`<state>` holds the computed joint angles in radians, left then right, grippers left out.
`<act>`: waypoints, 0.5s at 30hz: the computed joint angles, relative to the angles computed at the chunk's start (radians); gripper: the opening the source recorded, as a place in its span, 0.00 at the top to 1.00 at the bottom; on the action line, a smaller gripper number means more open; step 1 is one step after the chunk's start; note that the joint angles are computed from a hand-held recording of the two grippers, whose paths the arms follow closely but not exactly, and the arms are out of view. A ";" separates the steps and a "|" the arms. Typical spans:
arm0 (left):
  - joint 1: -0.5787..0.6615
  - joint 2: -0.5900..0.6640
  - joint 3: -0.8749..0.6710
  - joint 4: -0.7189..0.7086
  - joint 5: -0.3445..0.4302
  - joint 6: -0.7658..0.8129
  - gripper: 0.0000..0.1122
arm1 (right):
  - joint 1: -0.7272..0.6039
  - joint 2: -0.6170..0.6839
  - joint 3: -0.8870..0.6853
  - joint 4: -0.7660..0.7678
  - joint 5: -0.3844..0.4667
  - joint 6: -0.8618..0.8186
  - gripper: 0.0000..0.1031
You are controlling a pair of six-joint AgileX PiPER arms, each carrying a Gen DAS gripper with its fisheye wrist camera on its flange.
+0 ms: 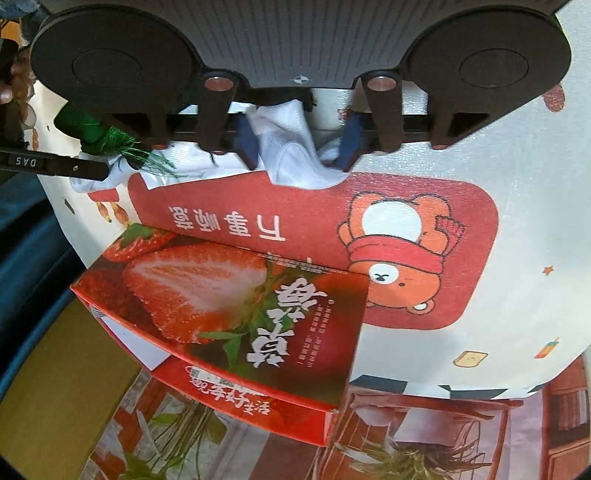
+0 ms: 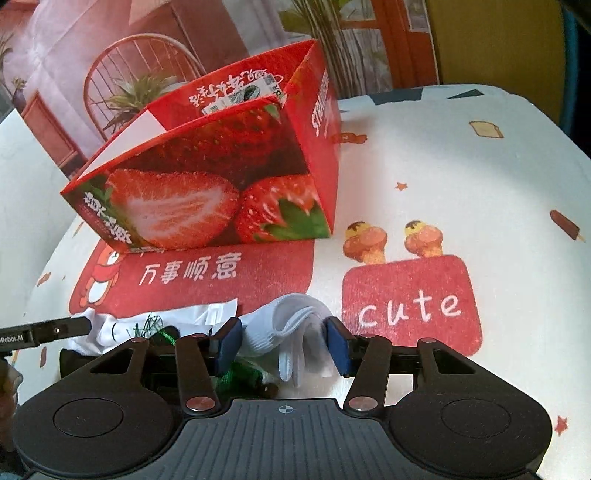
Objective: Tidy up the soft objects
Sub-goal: 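Move both grippers down to the white sock and close on it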
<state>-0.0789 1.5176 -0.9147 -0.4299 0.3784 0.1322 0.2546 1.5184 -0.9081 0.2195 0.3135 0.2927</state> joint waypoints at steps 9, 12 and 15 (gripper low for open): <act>-0.005 -0.006 0.015 0.072 -0.031 -0.071 0.85 | -0.033 0.020 -0.007 0.056 -0.024 -0.030 0.59; -0.009 -0.011 0.020 0.146 -0.047 -0.155 0.86 | -0.038 0.030 -0.016 0.079 -0.041 -0.055 0.59; -0.003 -0.015 0.025 0.219 -0.059 -0.243 0.87 | -0.036 0.051 -0.039 0.112 -0.045 -0.101 0.70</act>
